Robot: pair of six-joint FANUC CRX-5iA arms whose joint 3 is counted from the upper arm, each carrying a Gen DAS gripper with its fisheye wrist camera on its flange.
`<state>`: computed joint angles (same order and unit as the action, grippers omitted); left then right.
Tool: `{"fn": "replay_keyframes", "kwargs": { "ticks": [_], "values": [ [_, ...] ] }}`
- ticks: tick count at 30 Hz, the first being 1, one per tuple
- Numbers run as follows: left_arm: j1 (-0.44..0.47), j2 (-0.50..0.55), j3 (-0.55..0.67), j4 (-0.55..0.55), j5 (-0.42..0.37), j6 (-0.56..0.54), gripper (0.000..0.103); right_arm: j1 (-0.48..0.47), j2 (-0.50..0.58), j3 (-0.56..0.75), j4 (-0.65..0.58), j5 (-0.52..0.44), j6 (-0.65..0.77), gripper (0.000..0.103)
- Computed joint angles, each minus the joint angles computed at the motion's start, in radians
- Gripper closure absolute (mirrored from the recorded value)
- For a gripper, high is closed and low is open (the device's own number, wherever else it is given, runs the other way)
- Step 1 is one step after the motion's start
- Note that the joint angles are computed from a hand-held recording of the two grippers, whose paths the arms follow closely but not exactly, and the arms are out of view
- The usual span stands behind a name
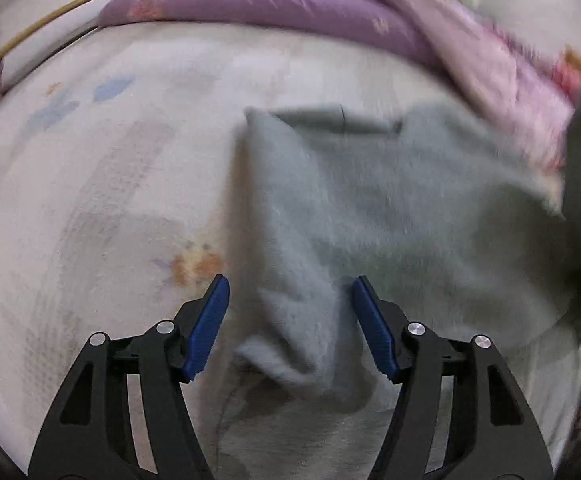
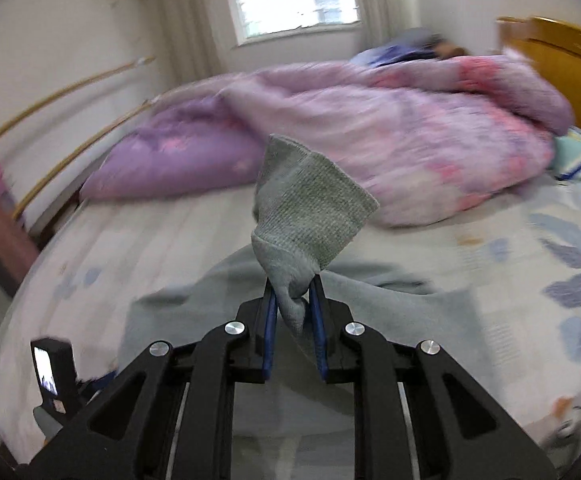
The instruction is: Fold large clothes
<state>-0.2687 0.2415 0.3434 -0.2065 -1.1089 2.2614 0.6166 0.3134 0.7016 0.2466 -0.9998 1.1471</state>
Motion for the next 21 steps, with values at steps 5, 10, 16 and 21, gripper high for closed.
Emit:
{"fn": "replay_keyframes", "kwargs": {
  "ticks": [5,10,16,21],
  "values": [
    [0.043,-0.066,-0.066,0.026,0.054,-0.042,0.038,0.128,0.081,-0.005,0.101,0.002,-0.014,0.088],
    [0.081,-0.111,-0.112,0.017,0.064,-0.035,0.038,0.184,0.146,0.011,0.076,-0.044,-0.005,0.085],
    [0.099,-0.153,-0.142,-0.005,0.043,-0.026,0.038,0.178,0.154,-0.014,-0.017,-0.025,-0.004,0.081],
    [0.099,-0.179,-0.139,-0.018,0.049,-0.018,0.032,0.149,0.161,0.043,-0.188,-0.088,0.099,0.048]
  ]
}}
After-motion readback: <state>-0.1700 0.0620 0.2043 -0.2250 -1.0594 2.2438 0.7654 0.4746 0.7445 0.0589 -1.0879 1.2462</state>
